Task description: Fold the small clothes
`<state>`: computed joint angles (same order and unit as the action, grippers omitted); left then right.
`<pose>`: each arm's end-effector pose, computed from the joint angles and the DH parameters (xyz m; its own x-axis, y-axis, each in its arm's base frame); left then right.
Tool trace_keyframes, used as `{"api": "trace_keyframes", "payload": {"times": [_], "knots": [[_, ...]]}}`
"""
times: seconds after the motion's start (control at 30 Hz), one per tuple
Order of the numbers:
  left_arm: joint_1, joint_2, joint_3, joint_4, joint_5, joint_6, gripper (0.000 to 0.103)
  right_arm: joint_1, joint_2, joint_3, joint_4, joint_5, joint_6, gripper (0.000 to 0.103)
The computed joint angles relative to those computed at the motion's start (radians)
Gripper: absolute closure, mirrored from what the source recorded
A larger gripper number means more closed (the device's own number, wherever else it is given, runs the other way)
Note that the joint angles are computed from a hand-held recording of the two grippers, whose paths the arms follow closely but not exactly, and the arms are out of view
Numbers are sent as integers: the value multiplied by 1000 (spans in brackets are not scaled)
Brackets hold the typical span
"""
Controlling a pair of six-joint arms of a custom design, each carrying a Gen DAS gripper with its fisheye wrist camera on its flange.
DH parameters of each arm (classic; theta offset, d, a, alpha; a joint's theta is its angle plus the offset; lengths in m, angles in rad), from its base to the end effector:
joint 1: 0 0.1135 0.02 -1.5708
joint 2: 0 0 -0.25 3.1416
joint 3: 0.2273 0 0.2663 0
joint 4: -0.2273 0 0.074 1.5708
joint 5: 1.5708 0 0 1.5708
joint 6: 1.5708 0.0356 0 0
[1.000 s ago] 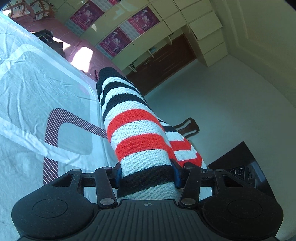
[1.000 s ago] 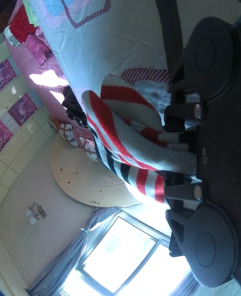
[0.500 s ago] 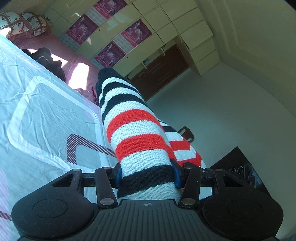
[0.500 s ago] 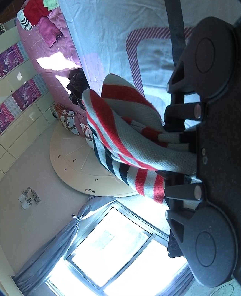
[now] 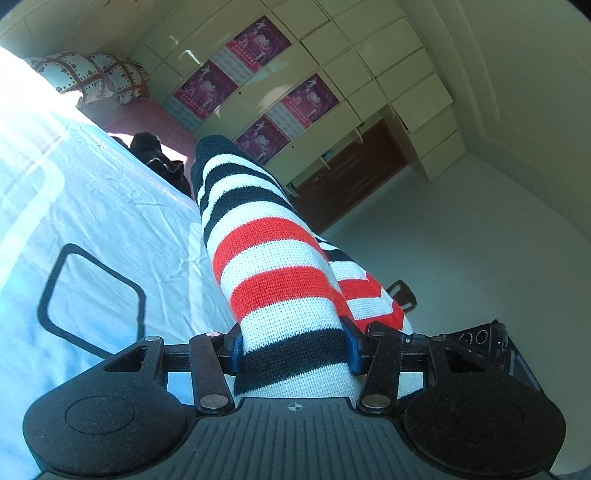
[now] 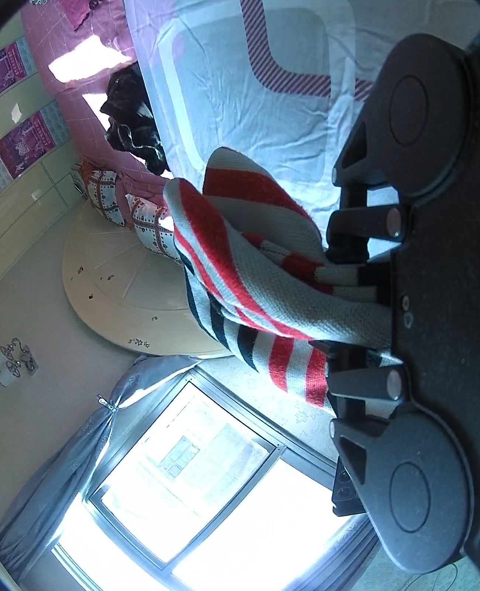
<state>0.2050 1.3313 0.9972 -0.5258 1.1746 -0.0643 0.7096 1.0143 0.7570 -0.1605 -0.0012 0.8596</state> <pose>0.2835 0.0254 0.2615 -0.7732 -0.1861 -0.6062 0.4621 0.4894 -0.7396 0.1929 0.1657 0.2733 -0.6951 0.4016 -0.5962 -0.1926 0.6950 0.6927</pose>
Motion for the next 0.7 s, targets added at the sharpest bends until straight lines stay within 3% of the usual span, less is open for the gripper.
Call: {"api": "trace_keyframes", "payload": {"times": [0.2,0.47,0.6,0.7], "knots": [[95,165,37,-78,1,142,54,38,295,97,146,-26,40,68],[230,337,-4,-196,-65,377,54,101,546,99,288,-84,164,68],[250,345,-56,-135,-15,349,53,103,520,-33,431,-83,276,67],[223,323,-89,-52,-39,277,49,112,495,-36,396,-54,273,65]]}}
